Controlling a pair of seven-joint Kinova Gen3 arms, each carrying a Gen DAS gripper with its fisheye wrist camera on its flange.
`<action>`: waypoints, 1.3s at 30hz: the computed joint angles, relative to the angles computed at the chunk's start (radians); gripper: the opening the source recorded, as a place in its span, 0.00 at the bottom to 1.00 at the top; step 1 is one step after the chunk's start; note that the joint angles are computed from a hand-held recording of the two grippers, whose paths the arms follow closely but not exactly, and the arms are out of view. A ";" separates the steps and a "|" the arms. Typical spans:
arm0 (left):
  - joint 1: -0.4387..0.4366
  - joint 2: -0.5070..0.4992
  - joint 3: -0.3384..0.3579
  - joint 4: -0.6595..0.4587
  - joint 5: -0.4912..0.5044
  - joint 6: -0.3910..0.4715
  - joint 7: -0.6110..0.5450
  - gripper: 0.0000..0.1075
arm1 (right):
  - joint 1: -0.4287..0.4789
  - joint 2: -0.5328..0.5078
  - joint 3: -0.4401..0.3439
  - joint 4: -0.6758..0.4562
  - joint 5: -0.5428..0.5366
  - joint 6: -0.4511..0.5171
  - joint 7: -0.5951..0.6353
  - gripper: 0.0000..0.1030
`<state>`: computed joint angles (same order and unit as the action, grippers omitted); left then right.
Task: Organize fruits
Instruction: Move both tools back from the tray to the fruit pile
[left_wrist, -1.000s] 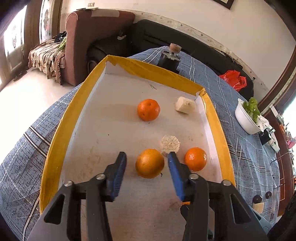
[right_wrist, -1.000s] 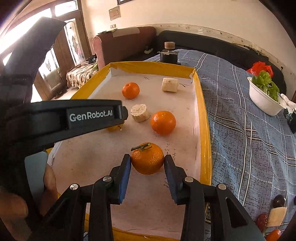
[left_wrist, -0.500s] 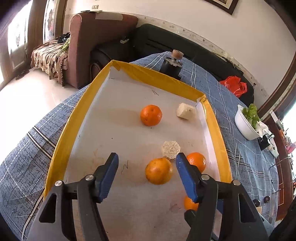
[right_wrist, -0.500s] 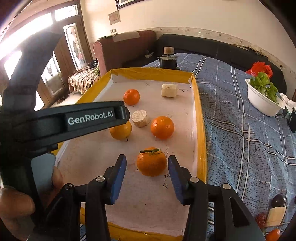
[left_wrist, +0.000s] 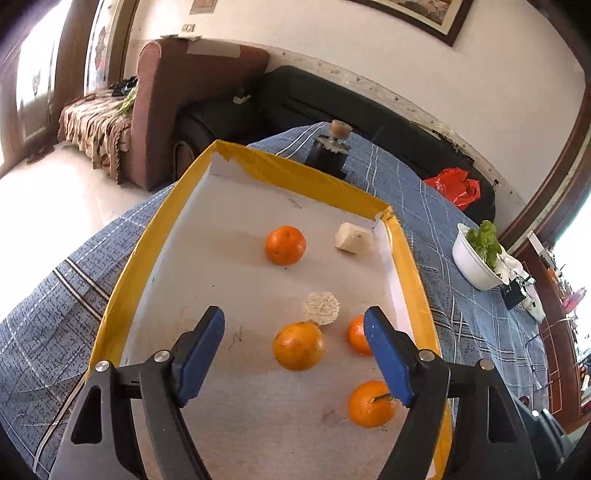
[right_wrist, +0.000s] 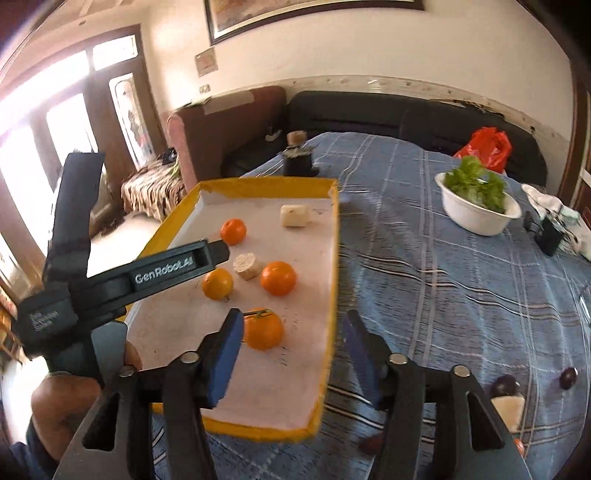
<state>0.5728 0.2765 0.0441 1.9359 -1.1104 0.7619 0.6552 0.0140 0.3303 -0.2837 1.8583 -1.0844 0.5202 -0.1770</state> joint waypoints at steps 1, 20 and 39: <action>0.007 0.004 0.001 -0.005 -0.008 0.010 0.000 0.74 | 0.012 0.001 0.005 -0.004 -0.002 0.018 -0.004 0.63; 0.096 0.071 0.041 -0.059 -0.284 -0.069 -0.132 0.76 | 0.258 0.116 0.109 -0.117 -0.163 0.149 -0.036 0.66; -0.485 0.231 0.771 -0.103 -0.288 -0.260 -0.637 0.17 | 0.345 0.224 0.090 -0.246 -0.076 0.359 -0.261 0.61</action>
<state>0.0876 0.5078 0.8148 1.8324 -1.3985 0.5017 0.0178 0.3591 0.5539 -0.1932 1.6123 -1.1603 0.8787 -0.4378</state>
